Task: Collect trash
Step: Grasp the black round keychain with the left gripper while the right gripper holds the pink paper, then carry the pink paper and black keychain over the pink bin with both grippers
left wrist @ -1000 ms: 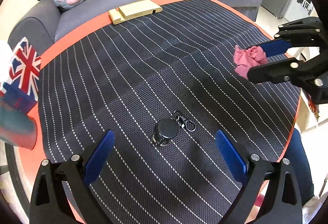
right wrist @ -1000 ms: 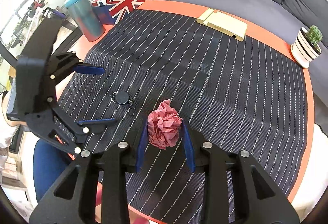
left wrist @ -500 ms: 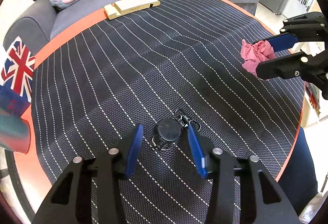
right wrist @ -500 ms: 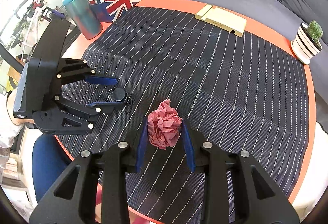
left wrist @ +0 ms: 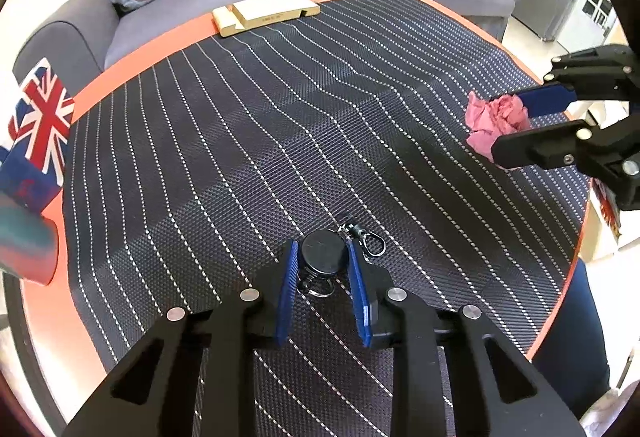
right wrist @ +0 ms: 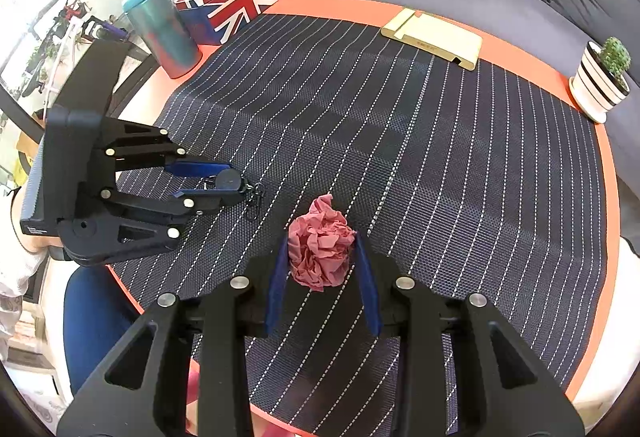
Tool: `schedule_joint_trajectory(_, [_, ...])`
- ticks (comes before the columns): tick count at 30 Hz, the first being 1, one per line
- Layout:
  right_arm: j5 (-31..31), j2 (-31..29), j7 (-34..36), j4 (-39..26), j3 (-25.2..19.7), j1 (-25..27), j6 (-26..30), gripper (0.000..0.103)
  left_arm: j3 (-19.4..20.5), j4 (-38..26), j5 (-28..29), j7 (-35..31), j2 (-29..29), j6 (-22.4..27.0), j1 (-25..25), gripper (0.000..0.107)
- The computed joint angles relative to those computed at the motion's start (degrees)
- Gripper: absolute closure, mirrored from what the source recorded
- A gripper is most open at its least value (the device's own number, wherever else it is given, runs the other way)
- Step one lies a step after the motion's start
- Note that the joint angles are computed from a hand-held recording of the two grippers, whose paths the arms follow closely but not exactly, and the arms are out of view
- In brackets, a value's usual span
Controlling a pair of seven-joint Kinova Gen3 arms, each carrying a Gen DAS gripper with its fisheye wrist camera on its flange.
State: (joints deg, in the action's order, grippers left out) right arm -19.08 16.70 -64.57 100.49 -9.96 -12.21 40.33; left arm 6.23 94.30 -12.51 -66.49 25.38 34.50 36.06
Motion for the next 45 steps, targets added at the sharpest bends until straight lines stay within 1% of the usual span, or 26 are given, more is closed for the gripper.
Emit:
schedule_joint_trajectory(3, [-0.82,-0.8,0.74,1.03,-0.24,0.49,-0.81,0.071,0.06,0.68,0.57,0.6,-1.13,-0.13,-0.09,0.083])
schedule_joint_trajectory(9, [-1.97,-2.94,2.62,3.43,-0.46,0.83,-2.01,0.071,-0.08,2.09,-0.17,3.18,-3.72,0.0,0.83,0.083])
schedule_joint_trajectory(16, [-5.04,-7.26,6.86,7.62,-0.17,1.52,-3.69,0.071,0.47,4.86,-2.56,8.12,-7.69,-0.83,2.49,0.083])
schedule_joint_trajectory(22, [-9.86,-11.56,11.79,11.91,0.68,1.81,-4.74,0.071,1.78,7.9,-5.27,12.72,-11.52,-1.91,4.06,0.083])
schedule_joint_trajectory(25, [-11.24,-13.68,13.02,14.21,1.36,0.99,-5.88,0.07,2.65,9.25,-6.63,14.88,-13.13,-2.84,4.59,0.083])
schedule_joint_trajectory(27, [-13.57,-14.92,14.89,15.47,2.03,0.83,-5.82,0.07,3.11,9.8,-7.98,16.67,-13.94,-2.89,5.2,0.083])
schedule_joint_trajectory(32, [-16.36,-18.46,17.64,18.28,3.69,-0.56,-4.99,0.07,4.57,11.21,-11.84,21.67,-15.89,-3.02,7.03,0.083])
schedule_joint_trajectory(34, [-16.65,-19.88,18.18,19.3,4.31,-1.3,-4.45,0.07,5.23,11.59,-13.53,23.85,-16.42,-2.8,7.88,0.083])
schedule_joint_trajectory(45, [-16.91,-28.33,18.84,25.57,7.51,-5.74,-2.57,0.07,8.84,14.94,-18.06,31.77,-19.01,-3.38,9.6,0.082])
